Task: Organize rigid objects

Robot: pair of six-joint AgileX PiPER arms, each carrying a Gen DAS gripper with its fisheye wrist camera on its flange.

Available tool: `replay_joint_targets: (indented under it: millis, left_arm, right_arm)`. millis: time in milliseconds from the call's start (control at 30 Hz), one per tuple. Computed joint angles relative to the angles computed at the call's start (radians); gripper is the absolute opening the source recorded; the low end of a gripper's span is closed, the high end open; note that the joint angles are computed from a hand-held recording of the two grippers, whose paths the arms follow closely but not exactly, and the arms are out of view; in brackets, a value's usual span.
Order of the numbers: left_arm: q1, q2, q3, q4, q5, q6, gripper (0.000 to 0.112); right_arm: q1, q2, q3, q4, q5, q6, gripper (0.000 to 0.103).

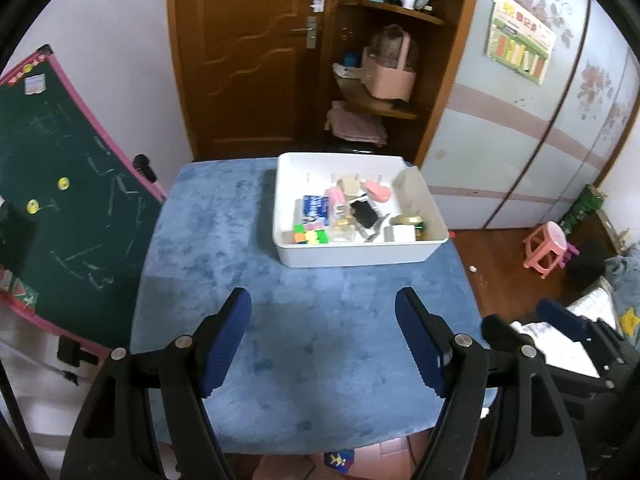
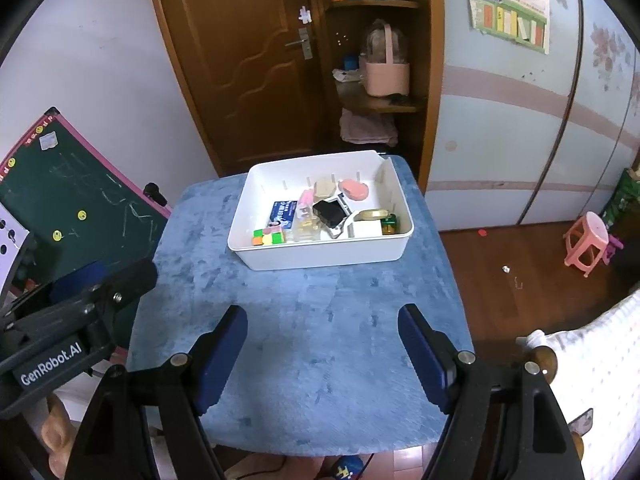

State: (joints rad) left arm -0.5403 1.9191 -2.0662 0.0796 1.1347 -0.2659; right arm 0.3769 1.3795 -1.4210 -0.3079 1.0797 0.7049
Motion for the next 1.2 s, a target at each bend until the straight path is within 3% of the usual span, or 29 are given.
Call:
replay_joint_targets:
  millis: [433, 1200]
  left_arm:
    - [-0.014, -0.073, 0.146, 0.071, -0.022, -0.049, 0.078]
    - [-0.020, -0.085, 0.162, 0.097, -0.028, -0.094, 0.078]
  right_arm:
    - [0.091, 0.008, -0.027, -0.084, 0.045, 0.054, 0.078]
    - [0.090, 0.015, -0.040, -0.073, 0.042, 0.022, 0.078]
